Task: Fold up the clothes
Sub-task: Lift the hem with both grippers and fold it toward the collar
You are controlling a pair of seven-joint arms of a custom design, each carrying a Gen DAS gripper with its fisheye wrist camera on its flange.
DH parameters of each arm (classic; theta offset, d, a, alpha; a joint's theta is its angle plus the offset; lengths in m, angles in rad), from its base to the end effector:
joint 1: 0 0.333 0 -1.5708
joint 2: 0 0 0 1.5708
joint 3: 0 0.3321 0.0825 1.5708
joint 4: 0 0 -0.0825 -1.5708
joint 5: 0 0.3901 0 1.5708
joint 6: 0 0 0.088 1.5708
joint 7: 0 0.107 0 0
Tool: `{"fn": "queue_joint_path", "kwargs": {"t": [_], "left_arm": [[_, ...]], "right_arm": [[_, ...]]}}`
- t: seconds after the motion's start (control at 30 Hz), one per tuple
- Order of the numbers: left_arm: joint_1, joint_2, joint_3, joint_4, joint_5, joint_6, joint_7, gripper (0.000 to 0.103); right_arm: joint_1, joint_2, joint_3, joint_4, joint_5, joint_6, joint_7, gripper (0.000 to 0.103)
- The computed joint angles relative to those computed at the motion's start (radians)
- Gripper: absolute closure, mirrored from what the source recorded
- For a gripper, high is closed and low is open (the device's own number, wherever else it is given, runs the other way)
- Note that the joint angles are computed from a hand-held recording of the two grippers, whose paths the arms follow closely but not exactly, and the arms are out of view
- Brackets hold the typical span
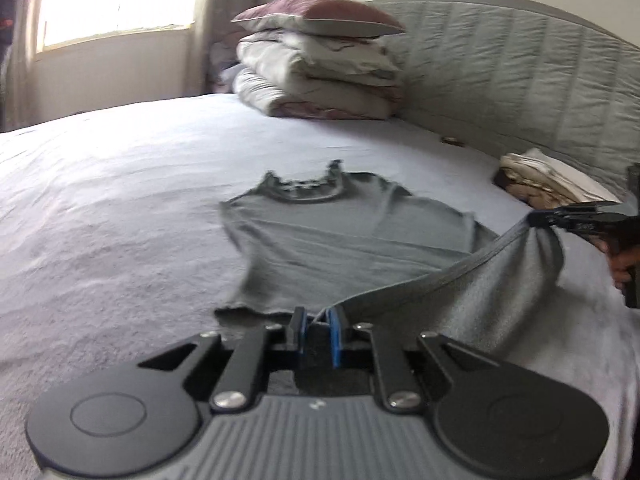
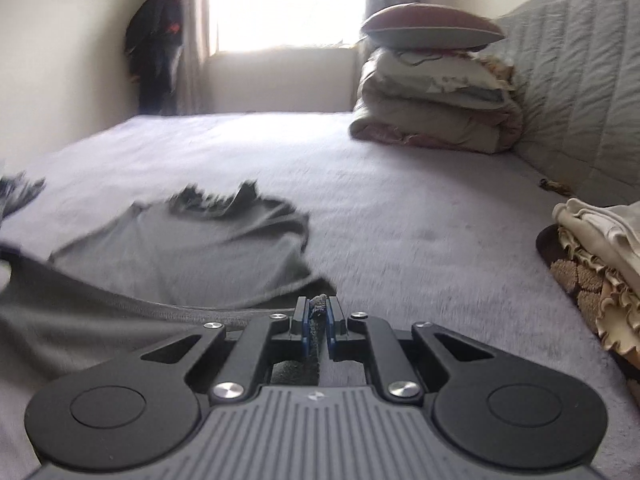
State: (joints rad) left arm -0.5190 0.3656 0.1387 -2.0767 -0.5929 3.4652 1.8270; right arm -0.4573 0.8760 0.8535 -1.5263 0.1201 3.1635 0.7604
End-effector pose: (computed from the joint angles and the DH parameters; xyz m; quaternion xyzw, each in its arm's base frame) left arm 0.6085 -0.1811 0.3799 -0.6186 0.6238 -0.3812 0.2878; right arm 0.7687 0.0921 0.3760 -0.7425 0.4244 -0.2483 0.4548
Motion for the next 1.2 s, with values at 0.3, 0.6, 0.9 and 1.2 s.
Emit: {"fn": "queue_joint_path", "kwargs": {"t": [0.3, 0.6, 0.9, 1.2], "left_arm": [[-0.223, 0.106, 0.247, 0.111, -0.309, -0.037, 0.014, 0.095], [0.184, 0.046, -0.139, 0.031, -0.020, 0.039, -0.333, 0.047], [0.303, 0.040, -0.238, 0.007, 0.262, 0.011, -0.505, 0.050], [-0.045, 0.052, 0.103, 0.035, 0.162, -0.093, -0.440, 0.063]], "right_arm": [[0.190, 0.055, -0.164, 0.182, 0.021, -0.024, 0.142, 0.094], [0.282, 0.055, -0.301, 0.305, 0.199, -0.223, 0.235, 0.077], [0.236, 0.027, -0.268, 0.284, 0.376, -0.258, 0.165, 0.071], [0.293, 0.006, -0.355, 0.297, 0.445, -0.343, 0.092, 0.068]]}}
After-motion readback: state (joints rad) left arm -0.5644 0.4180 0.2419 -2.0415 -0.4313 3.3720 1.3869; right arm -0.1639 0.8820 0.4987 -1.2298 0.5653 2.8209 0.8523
